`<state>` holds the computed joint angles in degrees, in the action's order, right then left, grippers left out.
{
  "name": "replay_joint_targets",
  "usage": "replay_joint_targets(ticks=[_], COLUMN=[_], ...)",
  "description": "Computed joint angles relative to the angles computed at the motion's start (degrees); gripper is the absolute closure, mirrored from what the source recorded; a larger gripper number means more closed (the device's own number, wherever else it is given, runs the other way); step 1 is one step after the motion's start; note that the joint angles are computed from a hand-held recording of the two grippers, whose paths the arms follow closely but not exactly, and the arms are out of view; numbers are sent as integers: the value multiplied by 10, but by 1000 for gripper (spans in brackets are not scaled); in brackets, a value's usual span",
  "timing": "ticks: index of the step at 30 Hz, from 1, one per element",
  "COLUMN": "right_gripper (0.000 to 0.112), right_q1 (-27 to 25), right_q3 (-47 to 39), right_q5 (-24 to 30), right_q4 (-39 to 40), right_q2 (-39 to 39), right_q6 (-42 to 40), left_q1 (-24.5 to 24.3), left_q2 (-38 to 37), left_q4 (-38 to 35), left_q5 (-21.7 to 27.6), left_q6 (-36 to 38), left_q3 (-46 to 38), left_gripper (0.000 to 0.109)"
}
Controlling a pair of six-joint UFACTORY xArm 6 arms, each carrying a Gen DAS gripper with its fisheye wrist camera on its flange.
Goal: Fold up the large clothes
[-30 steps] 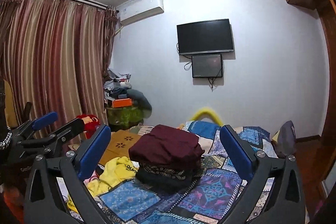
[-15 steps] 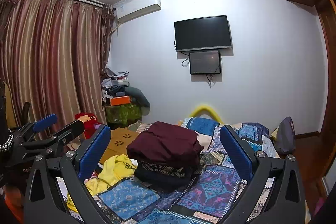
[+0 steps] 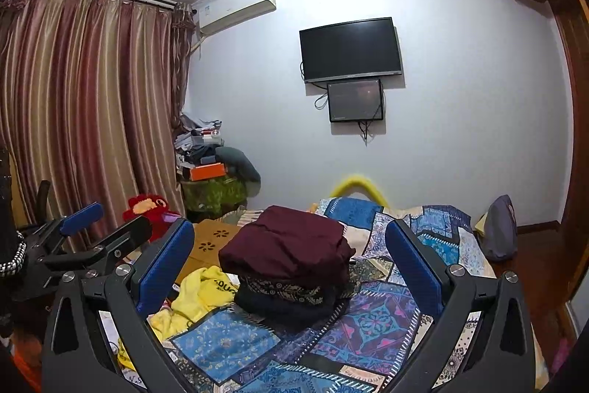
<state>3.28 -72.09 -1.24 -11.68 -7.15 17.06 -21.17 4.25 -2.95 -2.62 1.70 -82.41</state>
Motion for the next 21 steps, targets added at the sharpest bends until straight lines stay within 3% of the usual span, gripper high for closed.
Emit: replay_joint_targets(ticks=[16,21], right_gripper=[9,9], right_q1=[0,0], right_q3=[0,-2], right_q5=[9,12], right_q4=[-3,-1], right_q2=[-4,-3], right_q6=[7,6], left_q1=[-2,-9], left_q2=[4,8], left_q4=[-42,-114], left_q5=[4,13], left_q6=[35,99], left_q3=[-2,-12], left_gripper=[6,6])
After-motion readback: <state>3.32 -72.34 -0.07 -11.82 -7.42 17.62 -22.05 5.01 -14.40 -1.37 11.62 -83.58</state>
